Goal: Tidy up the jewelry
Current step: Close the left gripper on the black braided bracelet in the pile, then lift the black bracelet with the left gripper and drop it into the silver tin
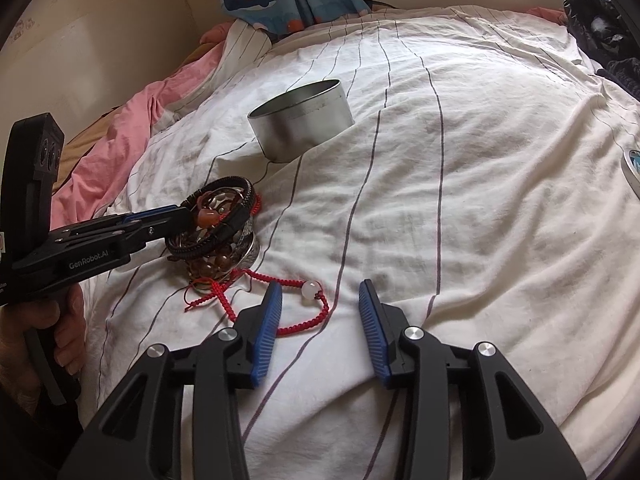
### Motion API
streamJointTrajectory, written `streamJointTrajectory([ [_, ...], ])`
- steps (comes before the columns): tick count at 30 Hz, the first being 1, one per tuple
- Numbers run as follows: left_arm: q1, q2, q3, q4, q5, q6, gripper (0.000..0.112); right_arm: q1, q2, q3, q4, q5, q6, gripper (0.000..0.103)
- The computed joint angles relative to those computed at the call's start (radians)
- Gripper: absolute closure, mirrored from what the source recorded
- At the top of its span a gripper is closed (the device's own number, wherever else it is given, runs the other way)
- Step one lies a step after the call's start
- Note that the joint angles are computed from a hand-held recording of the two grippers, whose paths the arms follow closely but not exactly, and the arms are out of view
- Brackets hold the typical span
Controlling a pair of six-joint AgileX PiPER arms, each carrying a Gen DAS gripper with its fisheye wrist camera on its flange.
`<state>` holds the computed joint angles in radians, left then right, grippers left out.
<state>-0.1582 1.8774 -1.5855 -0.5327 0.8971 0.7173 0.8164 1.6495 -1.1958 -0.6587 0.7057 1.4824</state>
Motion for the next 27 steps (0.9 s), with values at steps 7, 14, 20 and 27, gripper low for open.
streamJointTrajectory([
  [7, 0.044, -0.021, -0.033, -0.061, 0.085, 0.044, 0.104, 0.006, 0.000, -0.002, -0.010, 0.013, 0.011, 0.070],
  [14, 0.066, -0.028, -0.064, -0.039, 0.113, 0.043, 0.104, 0.012, -0.018, 0.024, -0.045, 0.008, 0.062, 0.091],
  [20, 0.045, -0.095, -0.032, 0.055, 0.051, 0.051, 0.104, 0.017, -0.055, 0.061, -0.099, -0.008, 0.133, 0.094],
  [27, 0.037, -0.005, -0.155, 0.085, 0.115, 0.096, 0.102, 0.032, -0.067, 0.067, -0.149, 0.026, 0.203, 0.046],
])
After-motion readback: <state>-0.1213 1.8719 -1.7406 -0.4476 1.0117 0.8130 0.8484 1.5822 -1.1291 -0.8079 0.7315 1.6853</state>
